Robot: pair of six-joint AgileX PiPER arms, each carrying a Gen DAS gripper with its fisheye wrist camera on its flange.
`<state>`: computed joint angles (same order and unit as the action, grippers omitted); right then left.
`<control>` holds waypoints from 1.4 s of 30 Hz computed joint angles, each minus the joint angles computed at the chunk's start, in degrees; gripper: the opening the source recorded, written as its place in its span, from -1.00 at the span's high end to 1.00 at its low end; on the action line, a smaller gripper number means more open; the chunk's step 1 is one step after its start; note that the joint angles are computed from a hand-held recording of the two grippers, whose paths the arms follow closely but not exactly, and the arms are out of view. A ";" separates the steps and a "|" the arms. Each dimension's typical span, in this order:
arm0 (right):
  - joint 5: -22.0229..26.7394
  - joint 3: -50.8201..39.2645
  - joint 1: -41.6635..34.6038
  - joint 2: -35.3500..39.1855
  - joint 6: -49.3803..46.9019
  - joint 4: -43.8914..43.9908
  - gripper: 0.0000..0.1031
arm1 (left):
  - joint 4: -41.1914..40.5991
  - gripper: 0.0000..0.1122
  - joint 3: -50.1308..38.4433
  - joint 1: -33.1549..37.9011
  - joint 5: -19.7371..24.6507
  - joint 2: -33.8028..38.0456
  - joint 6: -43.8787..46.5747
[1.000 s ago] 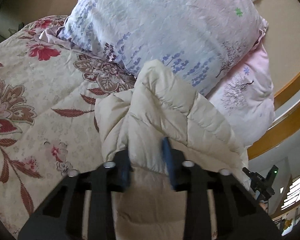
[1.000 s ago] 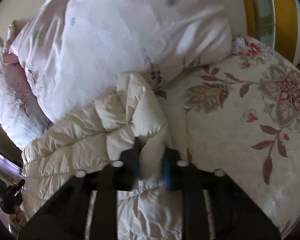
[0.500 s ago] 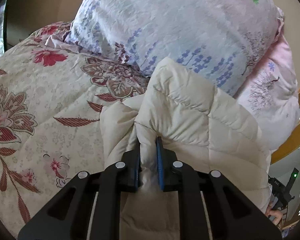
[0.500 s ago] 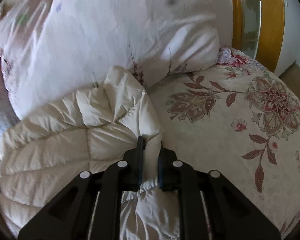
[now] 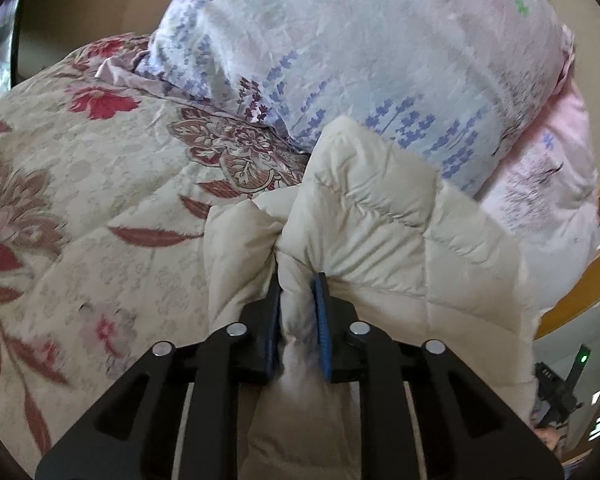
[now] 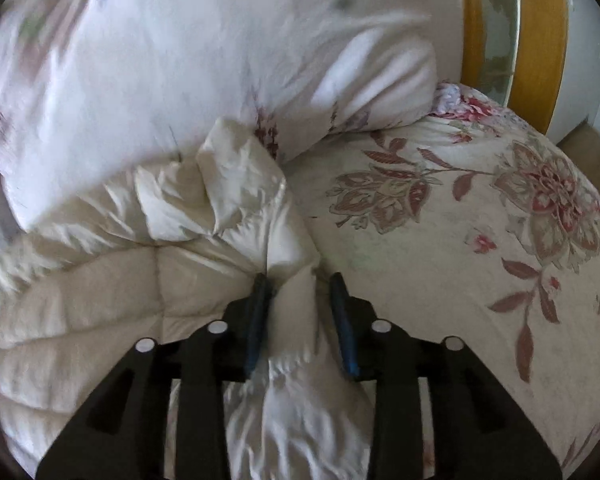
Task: Fold large clothes
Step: 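Open both grippers and release the comforter onto the folded stack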
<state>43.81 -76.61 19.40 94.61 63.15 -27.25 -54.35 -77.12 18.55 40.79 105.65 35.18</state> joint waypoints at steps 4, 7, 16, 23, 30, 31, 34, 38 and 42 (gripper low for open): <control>-3.04 6.51 2.18 -9.19 2.63 -1.76 0.33 | -5.78 0.62 6.33 3.22 1.51 -6.77 7.84; -3.80 8.51 5.41 -13.55 1.03 -1.41 0.33 | -8.32 0.48 11.12 3.69 0.12 -12.52 13.98; -1.67 6.09 7.28 -7.37 -5.96 6.25 0.33 | -3.00 0.38 13.17 -0.34 -1.29 -11.91 10.83; -5.58 7.88 3.15 -6.63 -9.93 14.84 0.16 | -4.99 0.38 13.75 0.76 0.42 -10.66 10.33; -8.57 18.92 6.17 -22.89 3.45 10.38 -0.62 | -12.39 0.07 21.57 11.70 14.15 -18.60 18.87; -8.23 21.31 7.04 -25.86 7.87 8.57 -0.66 | -12.99 0.04 23.10 13.20 15.87 -19.98 20.19; -6.73 26.38 7.22 -31.00 16.28 7.36 -0.66 | -10.85 -0.15 27.59 15.48 17.23 -25.55 22.11; -7.59 31.13 6.13 -34.13 20.16 10.44 -0.66 | -5.75 -0.22 31.35 14.51 15.22 -30.13 18.53; -12.14 34.03 2.33 -33.72 13.10 21.19 -0.66 | -1.82 -0.21 32.12 11.61 13.35 -29.28 11.43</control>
